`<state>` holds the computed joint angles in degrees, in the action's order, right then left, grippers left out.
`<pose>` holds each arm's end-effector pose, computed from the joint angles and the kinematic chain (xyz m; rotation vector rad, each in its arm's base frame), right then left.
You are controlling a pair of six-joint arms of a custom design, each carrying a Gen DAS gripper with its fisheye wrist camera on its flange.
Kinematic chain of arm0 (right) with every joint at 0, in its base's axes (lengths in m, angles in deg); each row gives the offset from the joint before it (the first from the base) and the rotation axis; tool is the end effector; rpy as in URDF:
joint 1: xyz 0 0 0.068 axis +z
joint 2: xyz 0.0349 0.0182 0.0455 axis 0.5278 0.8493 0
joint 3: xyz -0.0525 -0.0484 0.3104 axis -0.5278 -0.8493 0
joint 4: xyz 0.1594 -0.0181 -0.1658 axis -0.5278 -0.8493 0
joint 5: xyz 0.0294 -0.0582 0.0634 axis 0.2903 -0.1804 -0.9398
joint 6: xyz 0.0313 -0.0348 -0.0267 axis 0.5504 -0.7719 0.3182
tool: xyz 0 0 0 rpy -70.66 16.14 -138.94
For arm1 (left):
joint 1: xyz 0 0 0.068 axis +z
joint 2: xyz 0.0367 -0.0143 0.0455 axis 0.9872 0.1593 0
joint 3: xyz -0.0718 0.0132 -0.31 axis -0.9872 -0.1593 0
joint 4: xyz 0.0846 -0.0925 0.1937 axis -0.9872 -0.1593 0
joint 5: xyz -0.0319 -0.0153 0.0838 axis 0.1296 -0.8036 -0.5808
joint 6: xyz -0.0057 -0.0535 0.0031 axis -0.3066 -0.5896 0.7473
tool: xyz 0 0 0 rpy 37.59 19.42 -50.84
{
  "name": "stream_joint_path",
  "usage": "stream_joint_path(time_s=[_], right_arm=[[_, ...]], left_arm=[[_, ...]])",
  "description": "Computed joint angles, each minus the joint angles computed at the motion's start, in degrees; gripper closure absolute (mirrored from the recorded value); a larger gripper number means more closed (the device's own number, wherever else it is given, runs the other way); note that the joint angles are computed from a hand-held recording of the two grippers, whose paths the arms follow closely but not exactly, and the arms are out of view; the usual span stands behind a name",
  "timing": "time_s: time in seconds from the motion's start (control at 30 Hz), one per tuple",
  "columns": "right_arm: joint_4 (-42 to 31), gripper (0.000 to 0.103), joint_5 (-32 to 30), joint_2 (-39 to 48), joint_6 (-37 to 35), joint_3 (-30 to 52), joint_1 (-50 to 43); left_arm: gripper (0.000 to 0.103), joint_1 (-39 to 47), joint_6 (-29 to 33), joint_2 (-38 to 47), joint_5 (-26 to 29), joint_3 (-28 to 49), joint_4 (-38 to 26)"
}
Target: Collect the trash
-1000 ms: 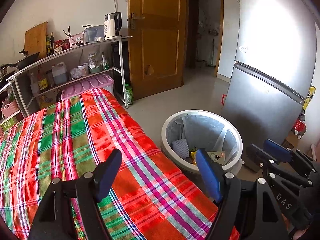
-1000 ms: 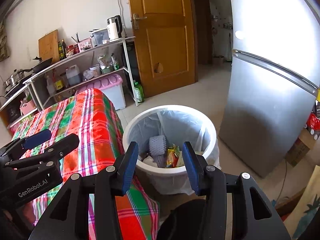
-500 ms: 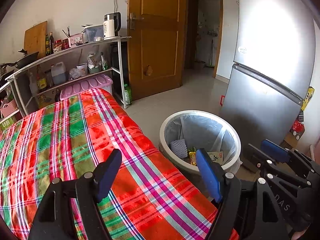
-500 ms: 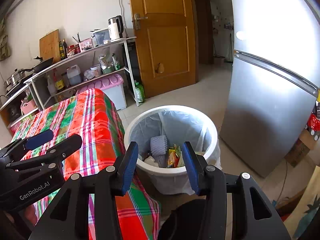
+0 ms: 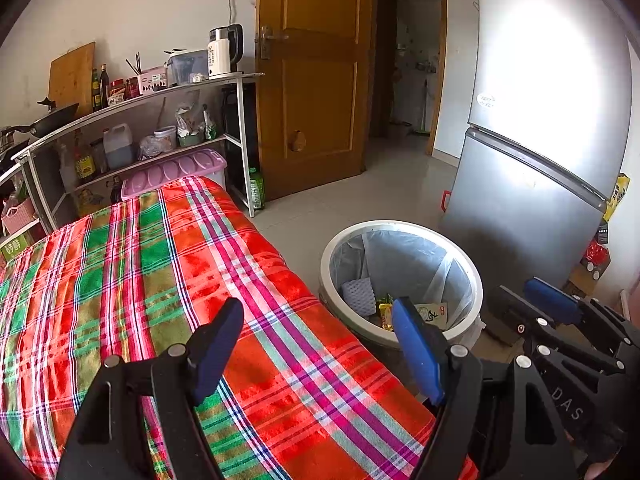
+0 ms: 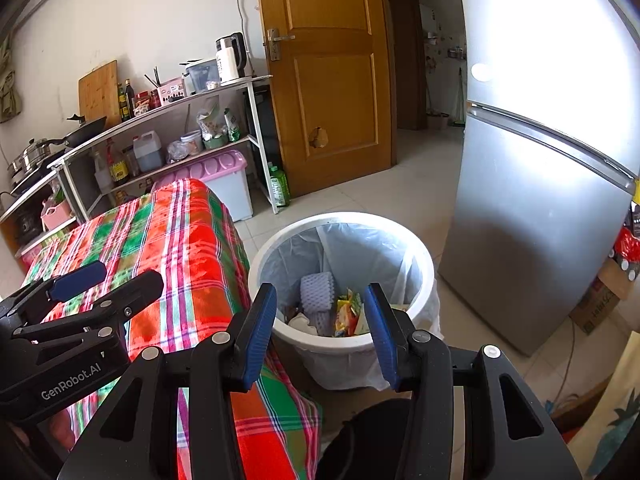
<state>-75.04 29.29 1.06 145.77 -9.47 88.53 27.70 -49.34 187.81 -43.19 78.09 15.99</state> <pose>0.1104 0.1176 0.1469 0.3852 2.1527 -0.0887 0.1996 -0.2461 0.1853 0.4856 2.1710 -0.3007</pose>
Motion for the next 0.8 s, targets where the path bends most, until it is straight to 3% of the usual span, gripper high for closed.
stream_joint_path(time_s=[0.8], right_arm=[[0.1,0.056,-0.1,-1.0,-0.6,-0.5,-1.0]], left_arm=[[0.025,-0.3,0.3,0.8,-0.2,0.7,-0.2]])
